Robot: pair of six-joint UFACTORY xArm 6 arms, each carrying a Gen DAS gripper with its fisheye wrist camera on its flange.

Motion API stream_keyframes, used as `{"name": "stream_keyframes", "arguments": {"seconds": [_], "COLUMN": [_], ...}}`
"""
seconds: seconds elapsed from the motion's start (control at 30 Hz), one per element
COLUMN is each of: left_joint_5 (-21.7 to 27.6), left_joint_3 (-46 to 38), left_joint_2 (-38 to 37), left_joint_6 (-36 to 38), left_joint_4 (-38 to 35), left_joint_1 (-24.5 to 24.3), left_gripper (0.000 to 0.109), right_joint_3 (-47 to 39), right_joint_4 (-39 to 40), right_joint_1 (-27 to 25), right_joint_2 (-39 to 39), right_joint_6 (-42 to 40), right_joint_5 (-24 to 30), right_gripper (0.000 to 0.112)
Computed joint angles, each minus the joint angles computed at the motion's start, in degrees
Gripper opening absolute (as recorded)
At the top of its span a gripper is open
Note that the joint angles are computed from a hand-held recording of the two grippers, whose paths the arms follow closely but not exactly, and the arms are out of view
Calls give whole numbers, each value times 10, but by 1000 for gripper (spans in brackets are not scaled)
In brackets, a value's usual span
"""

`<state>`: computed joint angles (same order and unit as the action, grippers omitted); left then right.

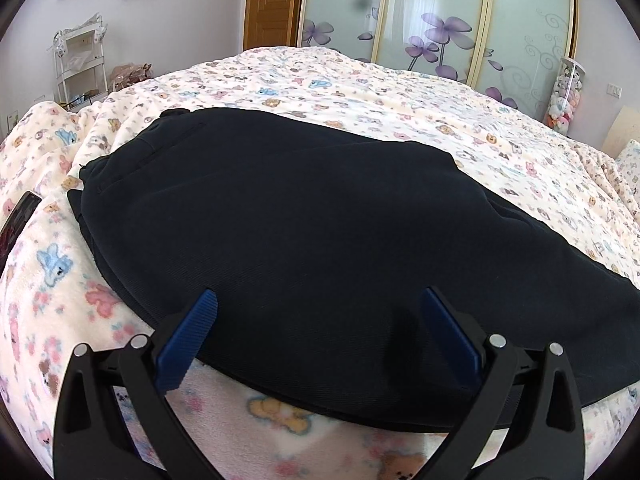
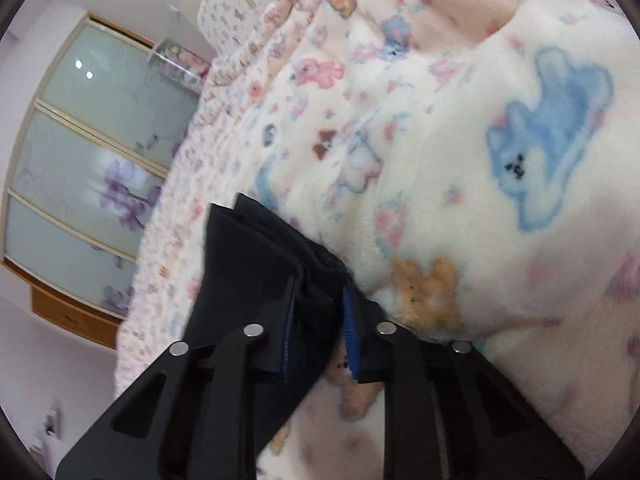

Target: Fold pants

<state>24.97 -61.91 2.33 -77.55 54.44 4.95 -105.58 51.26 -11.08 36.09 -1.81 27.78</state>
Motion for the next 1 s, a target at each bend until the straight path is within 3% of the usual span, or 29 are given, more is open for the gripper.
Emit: {"name": "stream_keyframes", "arguments": {"seconds": [0.17,0.23,0.33,0.4,0.53,0.7,0.8,0.93,1.0], "left_joint_5": [-1,-1,-1,-3,-31,-70,-81,-94,-106], "left_joint_3": [1,1,1,2,14,38,54,79,89], "left_joint_2": [0,-1,-1,-2,-8,-32,-56,-89,-98], "left_joint_6": [0,0,1,-2,-31,-121,-218,-357,-391], "left_joint_4": [0,0,-1,1,21,77,143,225,229], "left_joint_1": [0,0,1,1,10,31,43,65,79], "left_gripper": [101,101,101,101,101,101,101,101,101], "right_joint_3": [22,19,20,32,33,-31,-97,-168,-168], "right_joint_4": [47,110,216,246,284,246,193,31,-5], "right_joint_1": [19,31,51,71,117,194,253,315,327], "right_joint_2": [-27,-36,-57,-82,-110,-79,-27,48,63], "right_joint_6": [-79,-156,-293,-361,-421,-378,-334,-235,-199], "right_joint_5": [-39,-39,-8,12,75,149,182,216,224], "right_gripper": [17,17,17,17,17,17,17,17,17]}}
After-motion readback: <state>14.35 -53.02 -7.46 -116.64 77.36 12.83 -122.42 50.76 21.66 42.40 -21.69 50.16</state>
